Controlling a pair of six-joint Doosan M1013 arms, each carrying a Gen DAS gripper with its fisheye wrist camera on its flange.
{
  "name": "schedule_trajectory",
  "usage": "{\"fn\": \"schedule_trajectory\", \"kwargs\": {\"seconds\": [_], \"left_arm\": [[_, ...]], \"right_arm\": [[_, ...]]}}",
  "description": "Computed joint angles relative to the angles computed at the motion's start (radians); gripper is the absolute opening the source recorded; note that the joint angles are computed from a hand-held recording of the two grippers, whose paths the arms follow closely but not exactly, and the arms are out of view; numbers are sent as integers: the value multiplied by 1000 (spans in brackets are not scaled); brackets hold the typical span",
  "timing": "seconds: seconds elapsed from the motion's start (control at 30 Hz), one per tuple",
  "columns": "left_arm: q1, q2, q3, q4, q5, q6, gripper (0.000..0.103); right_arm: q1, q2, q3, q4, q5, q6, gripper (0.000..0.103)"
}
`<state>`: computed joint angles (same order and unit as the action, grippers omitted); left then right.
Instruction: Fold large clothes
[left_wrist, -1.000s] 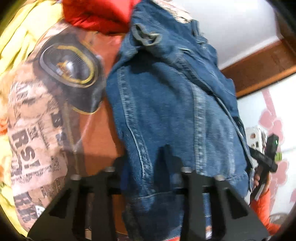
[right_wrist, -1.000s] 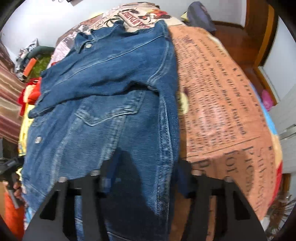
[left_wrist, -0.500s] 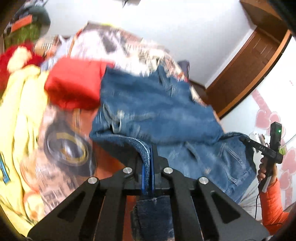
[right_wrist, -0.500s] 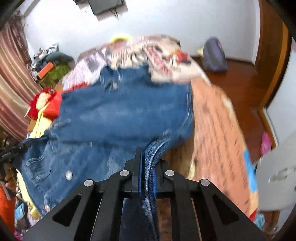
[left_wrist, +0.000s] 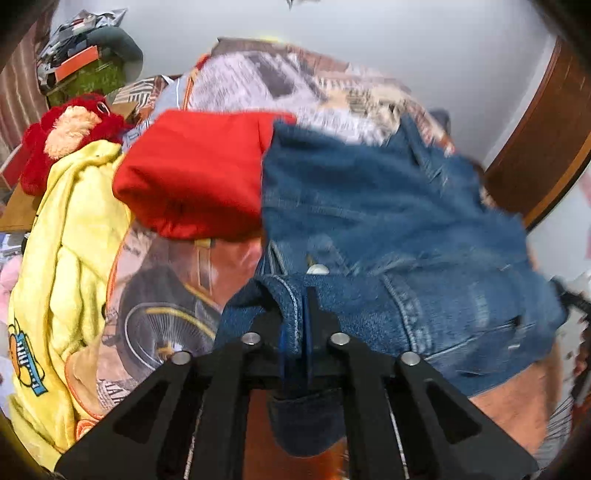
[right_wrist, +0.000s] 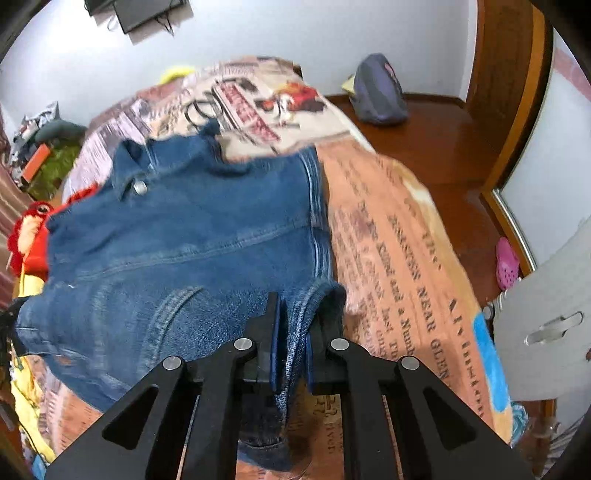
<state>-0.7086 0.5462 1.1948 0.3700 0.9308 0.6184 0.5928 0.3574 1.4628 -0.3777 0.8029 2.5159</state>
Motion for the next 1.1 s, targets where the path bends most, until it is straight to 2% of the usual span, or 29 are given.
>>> {"fn": "schedule_trajectory", "kwargs": {"seconds": [0.1, 0.17, 0.23, 0.3, 0.37, 0.43, 0.53, 0.73, 0.9, 1.0, 1.1], "left_arm": [[-11, 3, -1, 46, 27, 5, 16], [-10, -1, -4, 44, 32, 24, 25], [-10, -14, -1, 37, 30, 43, 35], [-12, -30, 12, 42, 15, 44, 44], [-15, -56, 40, 51, -16, 30, 60], [-19, -79, 67, 59, -39, 6, 66], [-19, -94, 89, 29, -47, 16, 66], [-2, -107, 145, -132, -92, 46, 66], [13, -102, 168, -233, -153, 43, 66], [16, -103, 171, -251, -201, 35, 66], [12, -101, 162, -232, -215, 35, 64]], "right_arm": [[5, -6, -4, -10, 23, -11, 16], [10, -9, -16, -13, 59, -25, 24], [16, -18, -21, -18, 87, -39, 42], [22, -33, -8, -37, 73, -34, 45], [32, -51, 12, -54, 58, -22, 47], [40, -66, 30, -49, 47, -24, 53], [48, -77, 51, -17, 31, -43, 53], [52, -68, 74, 99, 3, -107, 53], [51, -26, 50, 136, 42, -138, 54], [53, -2, 30, 116, 66, -152, 53], [49, 11, 20, 120, 52, -161, 53]]}}
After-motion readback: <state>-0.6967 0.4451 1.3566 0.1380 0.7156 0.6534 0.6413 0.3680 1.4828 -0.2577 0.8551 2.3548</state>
